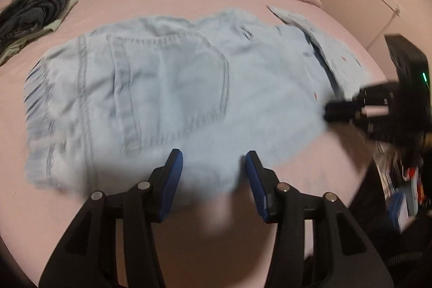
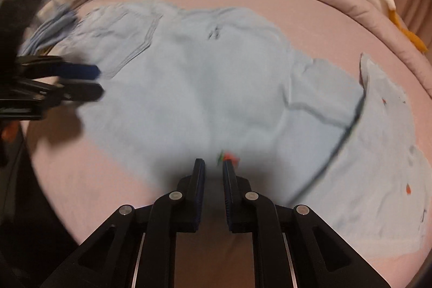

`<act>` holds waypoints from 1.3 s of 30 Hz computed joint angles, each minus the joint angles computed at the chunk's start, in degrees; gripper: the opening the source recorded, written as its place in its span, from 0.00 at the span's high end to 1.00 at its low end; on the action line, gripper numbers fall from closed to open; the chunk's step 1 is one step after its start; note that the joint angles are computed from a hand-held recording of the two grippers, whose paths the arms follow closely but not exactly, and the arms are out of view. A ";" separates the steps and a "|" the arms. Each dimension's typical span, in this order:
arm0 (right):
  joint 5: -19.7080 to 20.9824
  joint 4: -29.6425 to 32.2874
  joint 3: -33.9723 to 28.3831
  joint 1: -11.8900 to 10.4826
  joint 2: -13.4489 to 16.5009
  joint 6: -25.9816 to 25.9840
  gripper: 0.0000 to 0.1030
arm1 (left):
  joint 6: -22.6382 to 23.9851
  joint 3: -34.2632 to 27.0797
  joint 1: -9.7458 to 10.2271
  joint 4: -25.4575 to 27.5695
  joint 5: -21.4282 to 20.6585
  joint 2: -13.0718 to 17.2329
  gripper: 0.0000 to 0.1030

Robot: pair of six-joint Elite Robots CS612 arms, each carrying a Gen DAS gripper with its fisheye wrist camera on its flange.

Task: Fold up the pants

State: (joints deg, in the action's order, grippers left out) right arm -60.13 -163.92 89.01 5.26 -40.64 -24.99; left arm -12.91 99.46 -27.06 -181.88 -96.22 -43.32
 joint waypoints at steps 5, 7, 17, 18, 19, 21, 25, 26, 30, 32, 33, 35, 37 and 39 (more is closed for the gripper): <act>7.81 6.87 0.15 -2.87 -0.59 -1.13 0.88 | -1.66 0.30 0.04 -0.24 -0.70 -1.18 0.52; 10.34 4.65 -0.61 -4.20 -0.17 3.34 0.86 | -1.83 -0.31 0.16 -2.20 -1.65 -0.75 0.50; -5.19 3.31 -19.43 -4.62 9.68 33.76 0.49 | -5.74 -10.17 -1.07 1.32 -8.21 4.60 0.45; -7.40 4.94 -21.63 -4.08 10.63 33.79 0.49 | -5.32 -10.69 -1.27 2.28 -7.99 4.85 0.45; -9.88 6.72 -23.75 -3.48 11.51 33.70 0.49 | -4.99 -10.95 -1.62 3.57 -6.86 4.93 0.44; -14.21 11.28 -28.40 -2.36 13.51 31.79 0.49 | -3.79 -10.79 -1.98 4.14 -5.72 4.79 0.43; -23.37 17.15 -32.72 -1.08 15.62 24.69 0.86 | -2.98 -10.49 -2.13 4.10 -5.70 4.62 0.41; -24.24 16.43 -32.59 -0.96 15.68 23.75 0.97 | -3.26 -10.40 -2.08 4.07 -5.89 4.57 0.41; -18.18 7.18 -24.98 -4.20 12.08 31.21 0.97 | -2.76 -10.40 -1.86 3.95 -6.01 4.62 0.41; -13.36 -2.04 -18.82 -6.55 9.52 37.08 0.97 | -2.60 -10.37 -1.95 3.94 -5.70 4.61 0.41; -11.37 -6.51 -15.38 -7.99 8.04 40.79 0.97 | -2.59 -10.44 -1.98 3.94 -5.56 4.67 0.41; -7.81 -16.69 -9.03 -10.98 6.02 48.85 0.97 | -3.17 -10.55 -1.91 3.96 -5.79 4.76 0.40; -5.80 -23.38 -3.05 -13.59 4.44 55.73 0.97 | -3.17 -10.67 -1.94 4.28 -5.70 4.76 0.40; -2.50 -27.64 0.96 -15.81 4.67 61.38 0.97 | -2.86 -10.79 -2.05 4.71 -5.25 4.72 0.40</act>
State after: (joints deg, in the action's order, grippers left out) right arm -62.63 -191.56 89.96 -10.55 -35.97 36.39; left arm -15.78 88.67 -29.10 -177.17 -101.47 -38.60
